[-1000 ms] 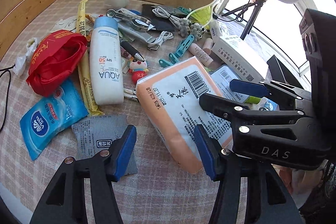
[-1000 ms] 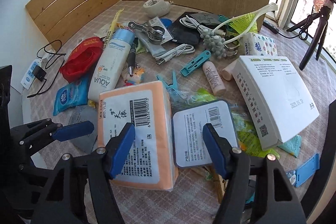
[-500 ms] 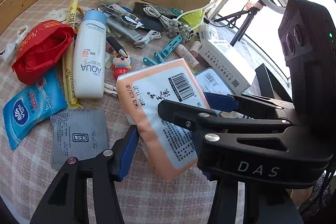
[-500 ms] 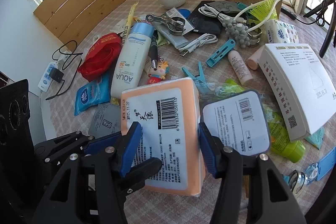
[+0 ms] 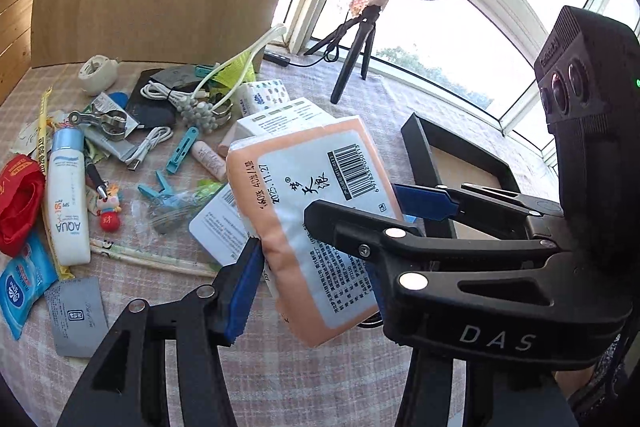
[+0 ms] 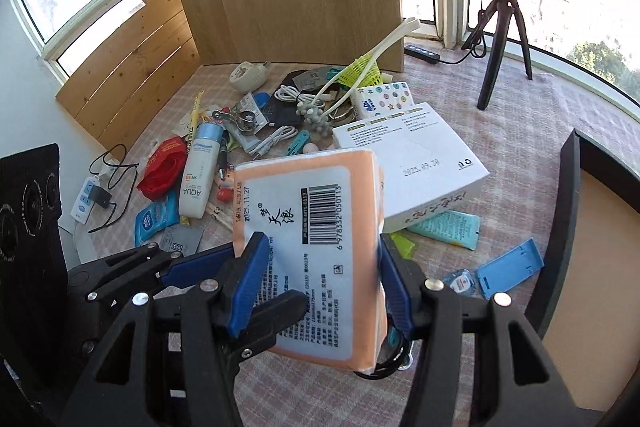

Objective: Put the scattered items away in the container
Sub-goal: 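Carry the orange pack into the black tray and open the right gripper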

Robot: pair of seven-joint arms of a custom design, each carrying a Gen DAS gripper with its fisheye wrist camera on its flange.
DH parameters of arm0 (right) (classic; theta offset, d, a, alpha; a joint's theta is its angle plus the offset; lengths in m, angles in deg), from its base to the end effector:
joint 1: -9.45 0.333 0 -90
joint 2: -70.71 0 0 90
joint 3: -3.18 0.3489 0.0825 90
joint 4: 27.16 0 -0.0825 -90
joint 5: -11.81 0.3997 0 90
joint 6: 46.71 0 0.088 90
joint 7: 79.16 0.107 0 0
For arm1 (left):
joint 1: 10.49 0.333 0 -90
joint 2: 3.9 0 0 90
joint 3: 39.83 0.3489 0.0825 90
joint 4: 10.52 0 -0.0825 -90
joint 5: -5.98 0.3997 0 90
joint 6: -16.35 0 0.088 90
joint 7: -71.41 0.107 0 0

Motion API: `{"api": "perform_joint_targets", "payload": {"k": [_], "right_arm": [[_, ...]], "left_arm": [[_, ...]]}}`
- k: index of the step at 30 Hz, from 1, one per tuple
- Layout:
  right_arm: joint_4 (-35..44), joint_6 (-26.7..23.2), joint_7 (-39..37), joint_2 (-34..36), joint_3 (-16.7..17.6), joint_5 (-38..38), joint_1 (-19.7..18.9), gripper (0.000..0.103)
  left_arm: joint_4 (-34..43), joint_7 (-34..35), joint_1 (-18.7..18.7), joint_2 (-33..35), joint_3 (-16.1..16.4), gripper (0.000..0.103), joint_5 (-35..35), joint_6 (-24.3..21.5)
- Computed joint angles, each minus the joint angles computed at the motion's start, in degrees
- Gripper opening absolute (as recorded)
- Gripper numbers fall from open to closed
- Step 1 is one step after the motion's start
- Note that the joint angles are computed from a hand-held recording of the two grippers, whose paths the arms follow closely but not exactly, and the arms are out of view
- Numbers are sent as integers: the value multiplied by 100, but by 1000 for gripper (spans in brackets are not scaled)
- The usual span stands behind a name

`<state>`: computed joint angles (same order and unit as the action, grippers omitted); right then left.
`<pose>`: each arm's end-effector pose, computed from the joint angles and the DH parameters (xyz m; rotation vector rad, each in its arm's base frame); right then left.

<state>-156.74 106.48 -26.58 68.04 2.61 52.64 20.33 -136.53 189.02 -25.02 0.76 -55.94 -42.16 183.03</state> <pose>0.5517 0.0802 0.4484 -2.0012 1.5338 -0.1717 0.5304 -0.2583 0.4268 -1.7710 2.2676 -1.0964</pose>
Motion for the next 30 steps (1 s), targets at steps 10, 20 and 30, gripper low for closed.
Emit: {"api": "perform_joint_targets", "payload": {"k": [10, 20, 30], "right_arm": [[-840, 277, 758, -978, -939, -849, -887, 54], [-1283, 444, 1653, -1416, -1561, -2024, -1498, 56], [-1477, 990, 2570, -1454, -1514, -2682, -1656, 72]], "left_arm": [[1514, -194, -753, 1066, -574, 49, 909, -455], [2880, -996, -1562, 1996, -599, 52, 2363, -1124], [2502, -875, -1261, 1654, -673, 54, 2377, -1135]]}}
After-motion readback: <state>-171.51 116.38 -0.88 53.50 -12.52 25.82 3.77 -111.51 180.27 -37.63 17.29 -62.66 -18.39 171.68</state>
